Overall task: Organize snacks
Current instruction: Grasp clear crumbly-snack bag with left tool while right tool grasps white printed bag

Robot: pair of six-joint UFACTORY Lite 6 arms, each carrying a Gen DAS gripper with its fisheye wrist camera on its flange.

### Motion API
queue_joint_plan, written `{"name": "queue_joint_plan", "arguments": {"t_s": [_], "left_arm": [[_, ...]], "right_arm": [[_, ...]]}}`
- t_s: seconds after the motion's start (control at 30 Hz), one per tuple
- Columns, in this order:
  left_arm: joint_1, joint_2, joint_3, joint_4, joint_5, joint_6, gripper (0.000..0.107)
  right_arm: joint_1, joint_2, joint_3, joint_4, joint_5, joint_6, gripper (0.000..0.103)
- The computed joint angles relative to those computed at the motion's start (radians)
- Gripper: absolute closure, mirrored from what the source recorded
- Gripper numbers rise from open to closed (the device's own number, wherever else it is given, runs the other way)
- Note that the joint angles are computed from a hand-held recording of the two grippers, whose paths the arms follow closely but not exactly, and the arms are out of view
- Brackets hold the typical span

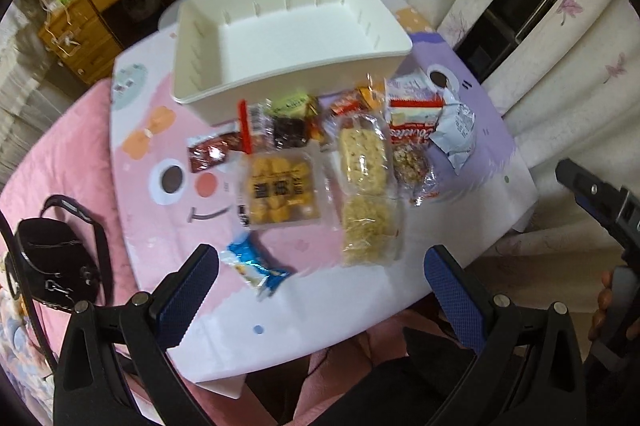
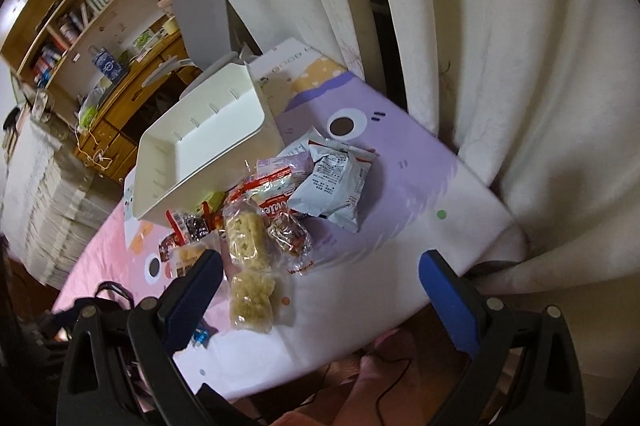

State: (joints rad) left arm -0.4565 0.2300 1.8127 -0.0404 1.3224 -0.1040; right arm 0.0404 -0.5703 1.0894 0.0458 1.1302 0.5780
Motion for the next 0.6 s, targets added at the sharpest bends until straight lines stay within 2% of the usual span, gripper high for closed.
{"name": "queue_joint_plan", "arguments": {"t_s": [0.07,0.23,0.4,0.6], "left_arm": [[-0.007,0.065,0.036,-0.003,0.007,-0.014,0.005],[-0.017,0.242,0.140,-0.029,0.046,-0.064,0.005],[-0.040,0.386,0.213,-0.053,0.072,-0.110,0.005],[-0.059,0.510,0.236,-0.073,0.062,-0.159,0.007]], "right_arm": [[-0.118,0.057,-0.002,0.098,-0.021,-0.135,0.004],[-0.276,0.248,0.034,0.267,-0.044,-0.361,0.004],[-0.344,0.438,0.094,0.358,-0.046,-0.509,0.004],[-0.371,0.662,0.178,0.435,-0.036,-0.587,0.007]]}}
